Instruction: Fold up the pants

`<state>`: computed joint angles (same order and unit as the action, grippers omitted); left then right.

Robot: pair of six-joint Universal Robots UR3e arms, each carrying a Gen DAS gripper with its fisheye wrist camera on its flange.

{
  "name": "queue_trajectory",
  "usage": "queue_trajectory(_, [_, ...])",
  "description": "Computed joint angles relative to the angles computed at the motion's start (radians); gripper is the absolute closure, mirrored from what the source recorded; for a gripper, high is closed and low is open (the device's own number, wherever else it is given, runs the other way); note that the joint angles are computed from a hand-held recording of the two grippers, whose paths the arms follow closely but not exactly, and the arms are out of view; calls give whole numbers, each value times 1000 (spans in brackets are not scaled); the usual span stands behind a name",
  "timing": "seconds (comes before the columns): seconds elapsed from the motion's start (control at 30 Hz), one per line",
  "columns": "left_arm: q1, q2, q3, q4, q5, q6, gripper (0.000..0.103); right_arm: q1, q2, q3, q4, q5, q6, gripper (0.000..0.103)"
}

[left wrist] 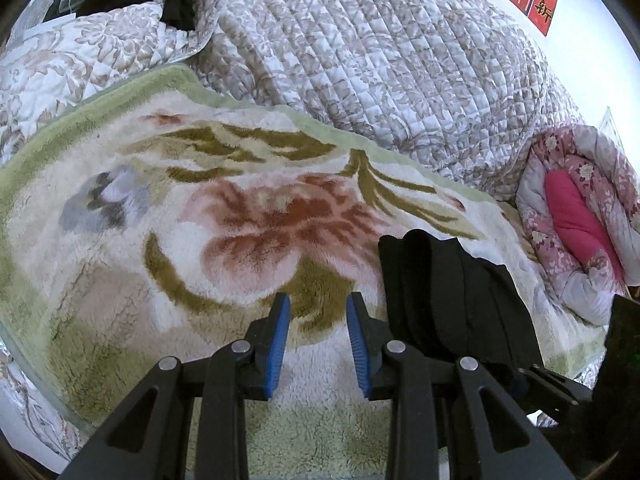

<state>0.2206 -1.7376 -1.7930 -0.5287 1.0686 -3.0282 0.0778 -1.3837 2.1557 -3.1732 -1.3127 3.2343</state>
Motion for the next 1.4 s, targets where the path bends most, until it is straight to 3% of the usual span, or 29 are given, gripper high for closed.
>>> queue_trajectory(0.07, [-2, 0, -3, 12, 1, 3, 71, -54, -87, 115, -130, 88, 14, 53])
queue_trajectory(0.13, [-3, 0, -3, 12, -5, 10, 71, -84, -148, 202, -227, 80, 25, 53])
queue_trajectory(0.27, [-19, 9, 5, -2, -31, 24, 71, -163, -201, 296, -199, -24, 50, 54])
queue_trajectory(0.3, [-22, 14, 6, -6, -46, 29, 71, -186, -183, 303, -169, -30, 54, 60])
queue_trajectory(0.4, [-49, 20, 21, -8, -77, 39, 71, -225, -158, 329, -157, 43, 3, 64])
queue_trajectory(0.47, [-70, 12, 43, -18, -93, 48, 68, -311, -216, 339, -87, 226, -42, 64])
queue_trajectory(0.67, [-173, -92, 230, -92, -81, 57, 67, -402, -202, 245, -53, 182, -41, 64])
queue_trajectory(0.73, [-212, -166, 346, -135, -81, 70, 67, -426, -159, 188, -41, 174, -56, 74])
queue_trajectory(0.9, [-284, -345, 561, -222, -20, 91, 67, -448, -5, -2, 44, 161, -117, 82])
queue_trajectory(1.03, [-304, -387, 549, -228, 85, 92, 65, -423, 131, -143, 110, 86, -167, 82])
queue_trajectory(1.13, [-287, -381, 509, -187, 61, 84, 66, -461, 192, -140, 37, 93, -148, 103])
queue_trajectory(1.27, [-282, -374, 461, -126, 55, 73, 66, -490, 203, -112, -9, 136, -147, 103])
queue_trajectory(1.4, [-270, -389, 452, -92, 27, 73, 66, -495, 135, -108, 85, 131, -128, 103])
